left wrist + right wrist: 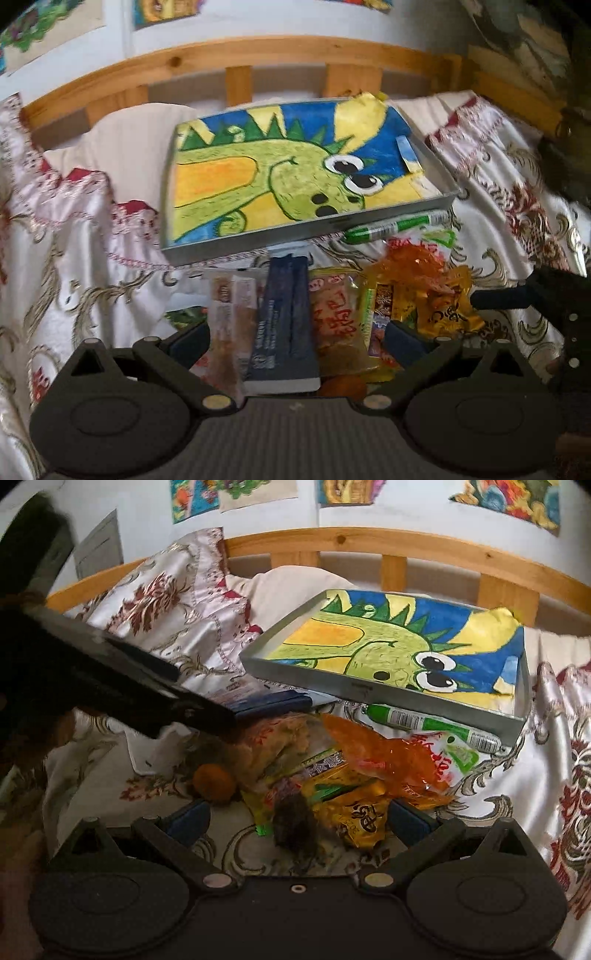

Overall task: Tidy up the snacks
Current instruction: 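Grasp the dark blue bar packet with the left gripper while the right gripper grasps the brown dried snack packet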

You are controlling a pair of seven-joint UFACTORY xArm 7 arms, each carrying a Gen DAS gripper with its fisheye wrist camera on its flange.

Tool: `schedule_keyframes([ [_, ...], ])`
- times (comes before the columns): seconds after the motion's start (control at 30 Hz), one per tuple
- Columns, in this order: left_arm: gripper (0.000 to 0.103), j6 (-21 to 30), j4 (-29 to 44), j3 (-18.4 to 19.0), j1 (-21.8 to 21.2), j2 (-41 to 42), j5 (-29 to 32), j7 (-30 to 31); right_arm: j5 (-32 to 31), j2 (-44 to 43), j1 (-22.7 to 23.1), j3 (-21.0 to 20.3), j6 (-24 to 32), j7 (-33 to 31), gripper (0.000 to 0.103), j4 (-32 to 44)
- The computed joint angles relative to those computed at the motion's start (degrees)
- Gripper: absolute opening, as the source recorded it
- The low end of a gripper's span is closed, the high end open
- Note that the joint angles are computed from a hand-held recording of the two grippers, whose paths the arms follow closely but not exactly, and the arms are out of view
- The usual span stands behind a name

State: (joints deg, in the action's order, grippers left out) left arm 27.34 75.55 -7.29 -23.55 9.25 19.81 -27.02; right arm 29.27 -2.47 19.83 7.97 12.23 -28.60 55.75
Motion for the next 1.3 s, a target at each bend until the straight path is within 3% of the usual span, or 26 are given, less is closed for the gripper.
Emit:
schedule_keyframes([
  [0.2,0.099,4.0,4.2,-0.4,0.1,3.6,-3.2,4.8,0.4,-0.3,0.9,0.0,-2.8,-4.8,0.092,-1.5],
  [0.3,0.091,5.2,5.5,-0.6,0.3,4.7,-5.5,7.1,2.1,0.0,1.3,-0.1,-3.0,-7.8,0.090,-1.6],
  [0.53,0.084,4.9,6.4,-0.7,0.9,5.7,-9.6,10.9,2.5,0.5,1.2,0.2,-5.1,-10.0,0.088,-1.9],
  [0.73,0.071,6.3,8.2,-1.1,1.8,6.7,-13.7,14.2,12.3,0.3,2.8,0.1,-7.2,-20.1,0.086,-1.9],
  [0.87,0.062,8.0,10.2,-1.4,2.3,7.7,-17.2,14.9,19.3,0.4,3.3,-0.2,-5.6,-26.5,0.083,-0.9],
  [0.93,0.053,9.5,11.0,-1.4,2.4,8.1,-18.6,14.5,18.9,0.5,2.8,0.0,-4.3,-25.7,0.080,-0.6],
  [1.0,0.051,11.4,12.1,-1.0,2.3,8.8,-19.6,12.4,17.7,0.6,2.3,0.2,-3.6,-24.3,0.074,-0.6],
  [1.17,0.051,10.7,11.5,-0.9,2.6,8.7,-21.0,10.3,12.3,1.0,1.8,1.0,-5.4,-20.5,0.060,-1.2],
  [1.3,0.052,10.1,11.1,-1.1,2.9,8.7,-22.0,9.5,8.5,1.3,1.7,1.2,-6.6,-19.1,0.059,-1.8],
])
